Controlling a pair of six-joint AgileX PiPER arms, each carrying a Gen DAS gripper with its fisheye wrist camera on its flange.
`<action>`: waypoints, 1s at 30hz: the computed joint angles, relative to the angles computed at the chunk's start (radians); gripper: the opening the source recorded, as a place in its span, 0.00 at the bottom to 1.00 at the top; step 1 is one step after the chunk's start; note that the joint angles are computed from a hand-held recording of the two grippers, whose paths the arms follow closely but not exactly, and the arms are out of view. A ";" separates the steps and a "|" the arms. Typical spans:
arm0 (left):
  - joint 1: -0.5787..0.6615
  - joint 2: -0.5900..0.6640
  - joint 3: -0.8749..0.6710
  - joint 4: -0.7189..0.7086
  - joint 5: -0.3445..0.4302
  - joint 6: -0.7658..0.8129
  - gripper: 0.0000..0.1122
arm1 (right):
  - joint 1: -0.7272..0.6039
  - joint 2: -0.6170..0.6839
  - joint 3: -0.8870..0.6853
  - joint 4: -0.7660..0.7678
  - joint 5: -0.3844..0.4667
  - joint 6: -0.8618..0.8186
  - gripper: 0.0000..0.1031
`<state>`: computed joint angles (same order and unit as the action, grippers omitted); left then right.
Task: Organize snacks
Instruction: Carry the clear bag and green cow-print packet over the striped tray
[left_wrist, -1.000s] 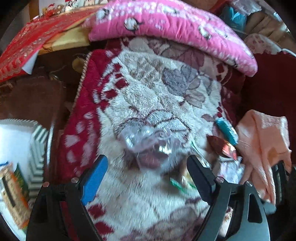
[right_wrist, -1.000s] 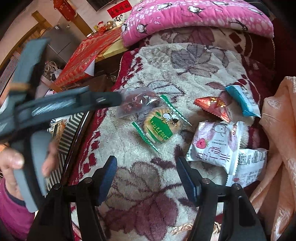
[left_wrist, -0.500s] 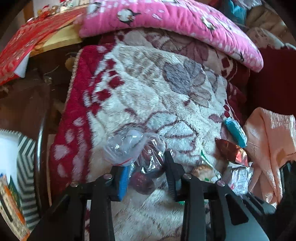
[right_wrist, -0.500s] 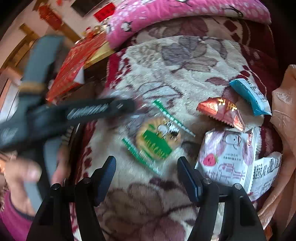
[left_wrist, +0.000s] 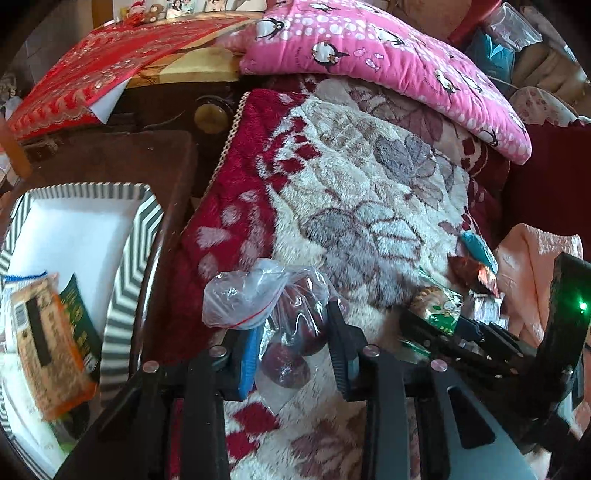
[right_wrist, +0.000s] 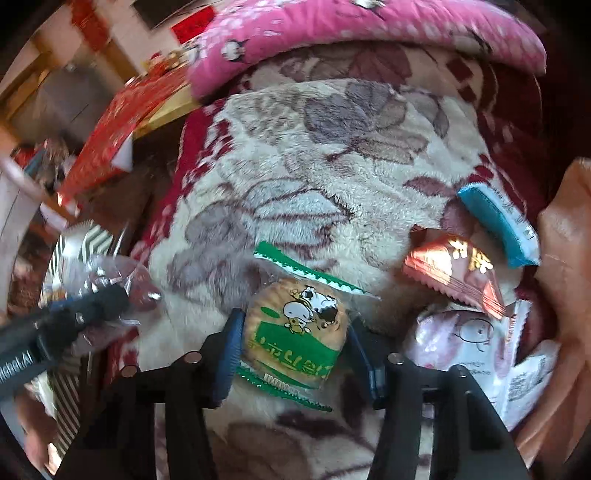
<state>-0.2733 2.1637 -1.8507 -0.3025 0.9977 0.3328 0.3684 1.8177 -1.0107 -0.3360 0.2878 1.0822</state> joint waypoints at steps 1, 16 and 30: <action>0.005 -0.010 0.019 -0.007 -0.005 0.007 0.29 | 0.001 -0.014 0.017 0.006 -0.009 -0.011 0.54; 0.110 -0.235 0.289 -0.005 -0.120 0.082 0.29 | 0.176 -0.148 0.032 -0.130 0.071 0.118 0.53; 0.241 -0.339 0.368 -0.030 -0.131 0.153 0.29 | 0.302 -0.072 -0.158 -0.043 0.178 -0.012 0.54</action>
<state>-0.0320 1.8246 -1.4822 -0.3329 0.8667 0.4859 0.6702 1.7462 -1.1690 -0.3789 0.4661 1.0706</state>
